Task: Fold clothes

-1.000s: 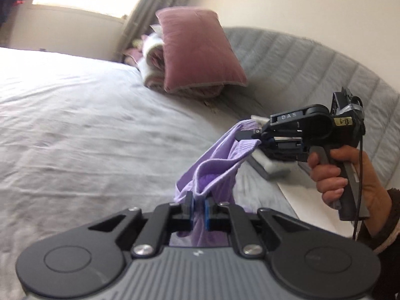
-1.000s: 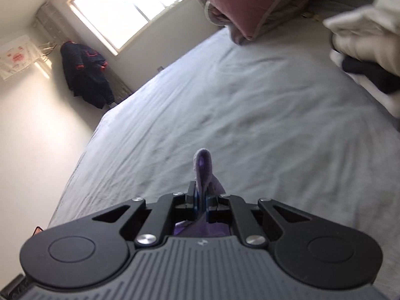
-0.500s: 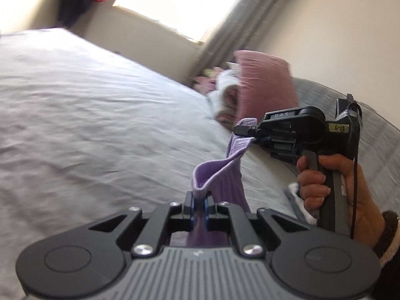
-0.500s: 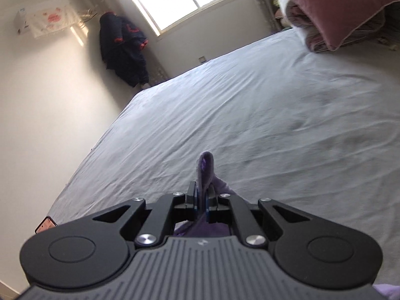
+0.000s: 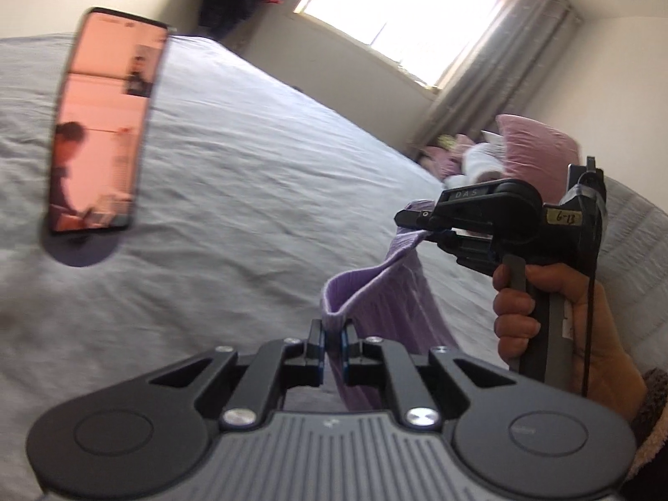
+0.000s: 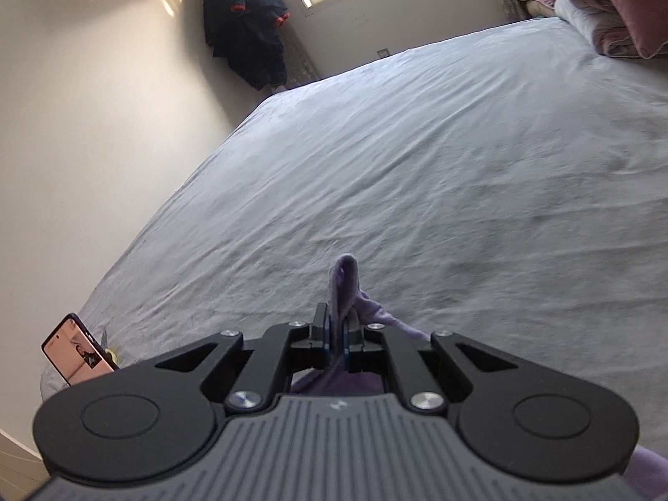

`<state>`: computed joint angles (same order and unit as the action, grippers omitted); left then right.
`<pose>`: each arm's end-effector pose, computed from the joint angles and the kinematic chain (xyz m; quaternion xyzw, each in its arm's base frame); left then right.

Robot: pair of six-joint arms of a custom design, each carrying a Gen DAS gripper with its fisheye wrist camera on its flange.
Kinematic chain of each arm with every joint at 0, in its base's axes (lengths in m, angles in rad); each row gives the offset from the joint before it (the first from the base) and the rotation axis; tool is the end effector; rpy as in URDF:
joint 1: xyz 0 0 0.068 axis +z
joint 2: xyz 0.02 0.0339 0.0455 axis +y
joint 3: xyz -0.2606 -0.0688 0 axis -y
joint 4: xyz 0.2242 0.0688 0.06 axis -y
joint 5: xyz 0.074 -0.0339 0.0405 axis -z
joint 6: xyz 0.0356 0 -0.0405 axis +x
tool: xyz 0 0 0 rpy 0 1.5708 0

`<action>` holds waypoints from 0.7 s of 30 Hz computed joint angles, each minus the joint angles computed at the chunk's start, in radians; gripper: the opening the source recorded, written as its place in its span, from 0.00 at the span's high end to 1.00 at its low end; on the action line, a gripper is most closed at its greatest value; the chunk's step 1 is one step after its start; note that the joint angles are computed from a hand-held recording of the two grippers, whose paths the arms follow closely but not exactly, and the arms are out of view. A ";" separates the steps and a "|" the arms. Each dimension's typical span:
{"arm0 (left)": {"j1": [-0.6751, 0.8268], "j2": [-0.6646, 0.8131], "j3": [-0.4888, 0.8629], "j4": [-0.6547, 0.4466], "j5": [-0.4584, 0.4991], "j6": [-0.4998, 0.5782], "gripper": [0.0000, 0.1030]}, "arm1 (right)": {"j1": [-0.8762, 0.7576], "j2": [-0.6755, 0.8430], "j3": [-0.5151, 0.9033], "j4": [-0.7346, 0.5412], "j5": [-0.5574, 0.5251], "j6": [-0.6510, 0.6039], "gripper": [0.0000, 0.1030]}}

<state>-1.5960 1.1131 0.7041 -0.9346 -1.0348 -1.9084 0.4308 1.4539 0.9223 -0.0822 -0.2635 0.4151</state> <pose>0.0267 -0.1559 0.2234 -0.1897 0.8443 -0.1856 0.4656 0.2704 0.1345 0.2480 -0.0674 0.8795 0.2937 0.3684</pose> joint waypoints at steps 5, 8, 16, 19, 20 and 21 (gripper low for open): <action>-0.007 0.010 0.013 -0.191 0.045 -0.201 0.93 | 0.105 0.112 0.061 0.036 0.049 0.034 0.94; -0.003 0.024 0.015 -0.284 0.079 -0.284 0.93 | 0.160 0.181 0.098 0.051 0.073 0.045 0.94; 0.058 -0.044 -0.064 -0.313 0.191 -0.329 0.93 | 0.248 0.341 0.196 0.065 0.092 0.074 0.94; 0.102 -0.062 -0.091 -0.285 0.225 -0.293 0.93 | 0.269 0.383 0.223 0.068 0.095 0.073 0.94; 0.120 -0.070 -0.102 -0.271 0.238 -0.275 0.93 | 0.277 0.398 0.232 0.070 0.095 0.073 0.94; 0.145 -0.079 -0.114 -0.246 0.252 -0.242 0.93 | 0.284 0.412 0.242 0.070 0.097 0.074 0.94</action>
